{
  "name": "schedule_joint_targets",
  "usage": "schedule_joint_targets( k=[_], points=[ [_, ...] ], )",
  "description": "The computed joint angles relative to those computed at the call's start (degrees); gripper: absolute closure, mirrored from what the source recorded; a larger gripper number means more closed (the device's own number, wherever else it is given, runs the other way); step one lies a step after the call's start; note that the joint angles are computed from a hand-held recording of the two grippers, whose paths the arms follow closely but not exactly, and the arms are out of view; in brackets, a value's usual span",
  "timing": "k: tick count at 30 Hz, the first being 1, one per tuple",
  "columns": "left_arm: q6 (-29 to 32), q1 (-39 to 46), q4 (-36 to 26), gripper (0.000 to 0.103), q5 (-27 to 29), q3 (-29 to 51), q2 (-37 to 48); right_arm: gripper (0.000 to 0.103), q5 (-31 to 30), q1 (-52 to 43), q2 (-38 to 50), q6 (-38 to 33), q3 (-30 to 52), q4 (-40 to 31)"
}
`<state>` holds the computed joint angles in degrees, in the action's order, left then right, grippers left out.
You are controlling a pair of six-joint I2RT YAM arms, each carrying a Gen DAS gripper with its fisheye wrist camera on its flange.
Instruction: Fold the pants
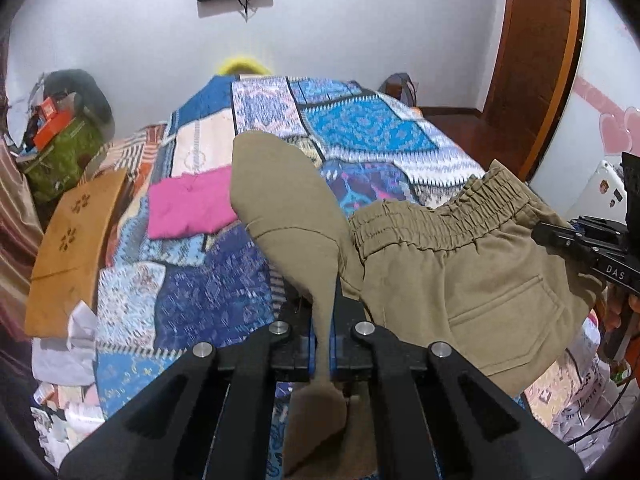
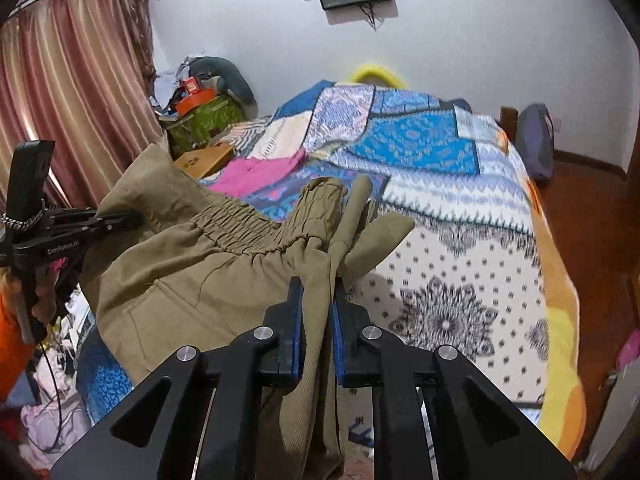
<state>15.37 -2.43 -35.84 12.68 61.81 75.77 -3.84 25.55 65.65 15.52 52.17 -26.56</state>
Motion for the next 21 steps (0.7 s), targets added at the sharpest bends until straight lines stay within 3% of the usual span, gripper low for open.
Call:
schedule_joint_targets(
  k=[12, 21],
  points=[
    [-0.7, 5.5, -0.2, 0.099, 3.6, 13.1, 9.2, 0.092, -0.6, -1.0, 11.7, -2.3, 14.4, 1.5],
    [-2.0, 10.1, -1.2, 0.099, 5.6, 28.5, 24.1, 0.092, -1.2, -1.1, 26.0, -3.2, 26.9, 5.3]
  ],
)
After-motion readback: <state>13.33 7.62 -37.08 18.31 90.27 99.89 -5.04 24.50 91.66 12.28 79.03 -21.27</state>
